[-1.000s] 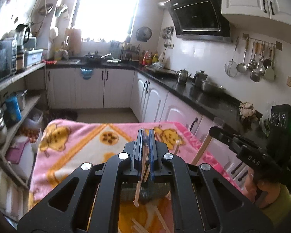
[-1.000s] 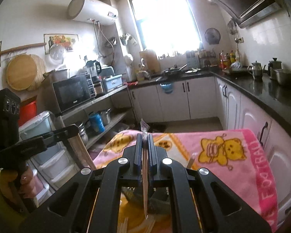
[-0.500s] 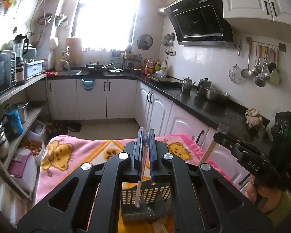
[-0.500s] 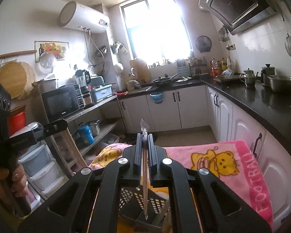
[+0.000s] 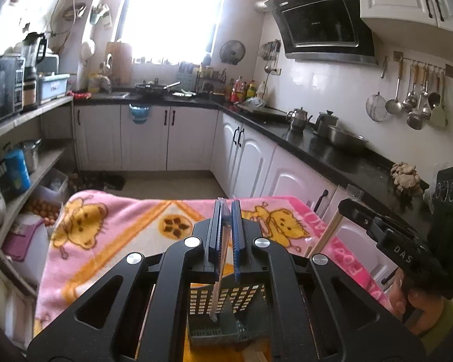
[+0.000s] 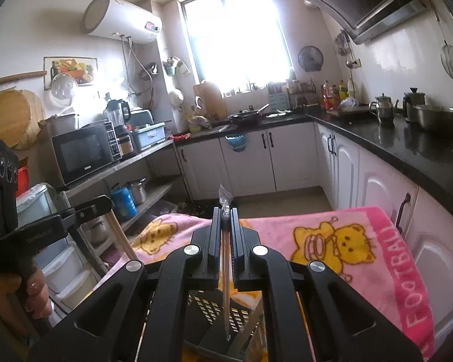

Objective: Organize utensils
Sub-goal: 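Raise the held chopsticks upright and lower them into the caddy slots with both tools, then open the left tool while the right tool opens, releasing chopsticks into the caddy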

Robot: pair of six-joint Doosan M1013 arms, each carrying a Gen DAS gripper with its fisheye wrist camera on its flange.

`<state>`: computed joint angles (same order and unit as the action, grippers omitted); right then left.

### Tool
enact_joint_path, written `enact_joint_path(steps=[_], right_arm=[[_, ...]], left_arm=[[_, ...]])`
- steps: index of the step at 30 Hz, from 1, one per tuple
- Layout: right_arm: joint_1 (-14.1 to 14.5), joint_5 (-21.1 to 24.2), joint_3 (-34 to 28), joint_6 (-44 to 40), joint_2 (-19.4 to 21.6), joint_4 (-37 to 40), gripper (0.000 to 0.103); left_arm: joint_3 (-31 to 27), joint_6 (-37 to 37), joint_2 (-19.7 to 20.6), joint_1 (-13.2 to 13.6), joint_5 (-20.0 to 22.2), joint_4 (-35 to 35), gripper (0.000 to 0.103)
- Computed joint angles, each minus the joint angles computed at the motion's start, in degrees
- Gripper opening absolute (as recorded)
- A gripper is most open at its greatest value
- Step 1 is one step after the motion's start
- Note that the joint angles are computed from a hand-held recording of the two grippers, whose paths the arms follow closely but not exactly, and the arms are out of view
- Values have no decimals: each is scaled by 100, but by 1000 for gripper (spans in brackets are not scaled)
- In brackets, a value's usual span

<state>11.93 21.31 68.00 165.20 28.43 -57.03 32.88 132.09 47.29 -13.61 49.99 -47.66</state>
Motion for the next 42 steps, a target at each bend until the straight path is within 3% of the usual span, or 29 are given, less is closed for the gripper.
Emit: enact_joint_path(steps=[8, 25, 27, 29, 35, 42], right_arm=[[-42, -74, 63, 185, 130, 206, 6], [-50, 58, 248, -319, 107, 939, 6], [-45, 109, 256, -352, 94, 949, 7], [-48, 135, 276, -397, 78, 991, 13], [-42, 175, 397, -398, -2, 1024, 27], [15, 246, 498, -569, -70, 1118, 35]], left_arm=[[232, 12, 15, 12, -11, -68, 1], [493, -219, -3, 112, 0, 19, 1], [525, -248, -17, 129, -13, 31, 3], [554, -270, -37, 136, -26, 55, 12], [699, -288, -113, 175, -24, 81, 26], [941, -194, -239, 209, -69, -5, 36]])
